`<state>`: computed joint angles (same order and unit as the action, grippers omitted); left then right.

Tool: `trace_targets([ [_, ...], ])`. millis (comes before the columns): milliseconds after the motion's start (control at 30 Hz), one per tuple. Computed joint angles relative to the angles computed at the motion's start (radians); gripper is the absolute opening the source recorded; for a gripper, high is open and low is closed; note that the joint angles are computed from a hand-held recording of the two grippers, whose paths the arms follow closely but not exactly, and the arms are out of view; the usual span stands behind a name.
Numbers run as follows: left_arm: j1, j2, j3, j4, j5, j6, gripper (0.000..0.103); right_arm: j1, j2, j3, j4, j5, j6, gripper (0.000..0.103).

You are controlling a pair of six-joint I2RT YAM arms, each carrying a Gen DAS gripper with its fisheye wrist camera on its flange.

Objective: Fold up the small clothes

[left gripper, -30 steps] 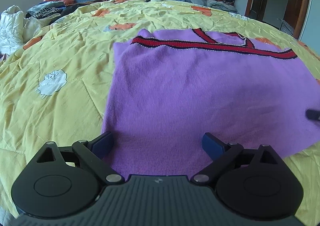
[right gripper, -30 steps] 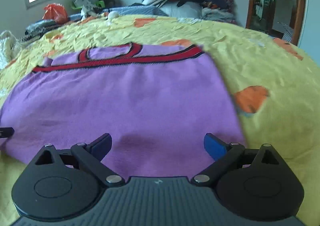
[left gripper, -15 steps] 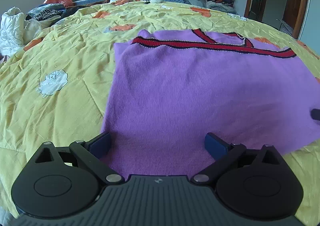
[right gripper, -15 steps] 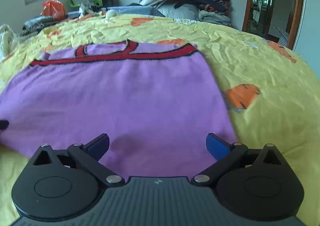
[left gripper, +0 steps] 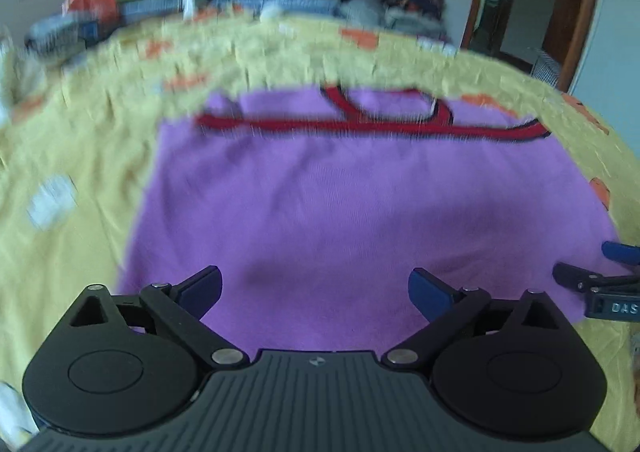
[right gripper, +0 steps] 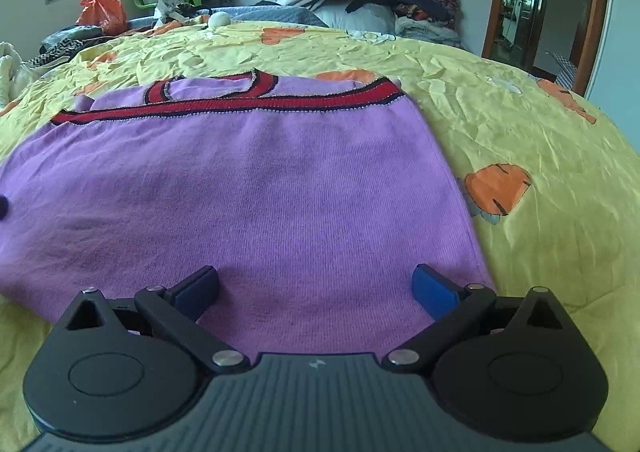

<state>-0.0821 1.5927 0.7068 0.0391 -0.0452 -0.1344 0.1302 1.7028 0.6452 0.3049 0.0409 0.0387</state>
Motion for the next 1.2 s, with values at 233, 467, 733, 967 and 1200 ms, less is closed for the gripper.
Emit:
trace_targets([
  [233,-0.004,0.023,-0.049,0.043,-0.048,0.027,0.103,-0.007,-0.009,-0.002,-0.018,-0.015,-0.008,0.103],
  [467,-0.006,0.008,-0.054,0.032,-0.053,0.027,0.103,-0.009,-0.04,-0.01,-0.049,-0.017,0.013,0.103],
  [733,0.035,-0.015,-0.036,0.044,0.032,0.035,0.103,0.012,-0.024,0.045,-0.105,0.021,0.028,0.103],
  [967,0.056,0.047,-0.045,0.099,0.037,0.109,0.103,0.037,0.018,0.159,-0.219,0.091,0.042,0.103],
  [1200,0.086,-0.027,-0.031,0.103,0.103,0.122,0.103,0.039,0.069,0.283,-0.202,0.088,-0.05,0.103],
])
